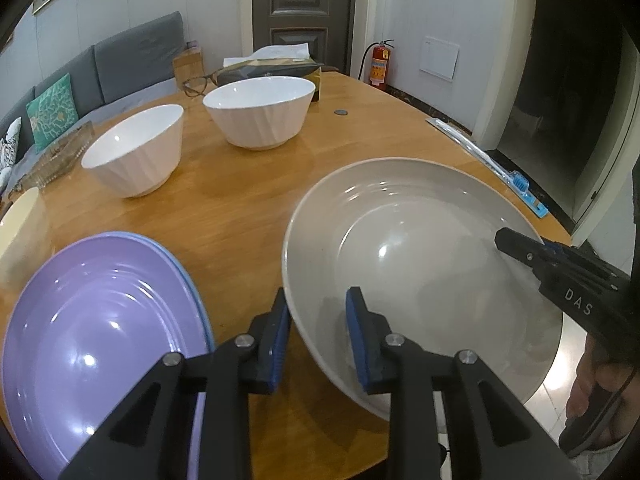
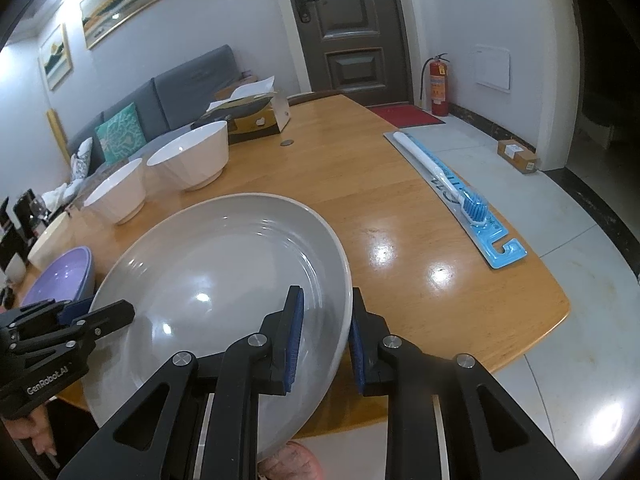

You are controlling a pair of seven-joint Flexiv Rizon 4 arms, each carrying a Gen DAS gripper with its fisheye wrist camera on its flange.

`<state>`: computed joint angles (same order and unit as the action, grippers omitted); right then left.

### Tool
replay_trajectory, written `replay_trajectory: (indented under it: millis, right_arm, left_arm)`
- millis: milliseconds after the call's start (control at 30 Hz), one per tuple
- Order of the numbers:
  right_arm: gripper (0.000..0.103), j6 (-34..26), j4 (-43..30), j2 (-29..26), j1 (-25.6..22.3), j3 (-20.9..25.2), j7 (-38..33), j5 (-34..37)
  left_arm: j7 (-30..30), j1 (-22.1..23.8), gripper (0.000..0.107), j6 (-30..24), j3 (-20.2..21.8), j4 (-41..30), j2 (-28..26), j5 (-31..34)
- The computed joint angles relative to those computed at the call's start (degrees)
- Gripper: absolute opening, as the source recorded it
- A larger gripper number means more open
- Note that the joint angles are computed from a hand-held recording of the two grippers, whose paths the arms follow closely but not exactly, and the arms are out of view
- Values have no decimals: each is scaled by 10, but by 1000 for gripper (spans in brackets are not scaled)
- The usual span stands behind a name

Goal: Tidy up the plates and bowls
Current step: 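Carry the cream-white plate with both grippers onto the purple plate stack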

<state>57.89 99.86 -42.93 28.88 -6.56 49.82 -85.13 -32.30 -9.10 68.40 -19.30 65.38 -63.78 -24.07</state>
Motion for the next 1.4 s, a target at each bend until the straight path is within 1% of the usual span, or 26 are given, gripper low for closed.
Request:
replay_trajectory:
  millis: [133,200,300,467,633,833,1000,1133,1200,1300,1400]
  right_arm:
    - [17,-6,5,5,1,1,4,-1]
    - [20,-11,6,8,3,1,5,-4]
    - [22,-24,5,12,7,4,-3,-2]
    - [22,-29,2,19,9,7,-6,-19]
    - [22,-37,-8,25,14,11,-15,-33]
    - [22,-52,-34,23,26,15,-53,-28]
    - [22,-56,-72,10,41,11,-99,-9]
    - [22,-52,-117,-14,57,4,-147,21]
    - [24,-45,-144,-30,64,-3,-174,39]
    - [24,-36,-188,-56,78,-14,-221,74]
    - [24,-25,-256,-98,87,-21,-287,122]
  left_arm:
    - [9,5,25,8,-10,10,5,-1]
    - [18,13,25,12,-22,18,10,-7]
    - [30,22,25,32,-39,34,17,-15]
    - [47,40,25,60,-65,56,28,-28]
    - [68,68,25,87,-101,79,39,-43]
    - [93,116,25,123,-158,109,49,-59]
    - [105,157,25,141,-198,123,49,-65]
    - [106,186,25,150,-220,129,44,-66]
    - [103,199,25,150,-226,131,43,-66]
    - [97,215,25,155,-230,129,39,-66]
    - [88,227,25,148,-224,119,35,-67]
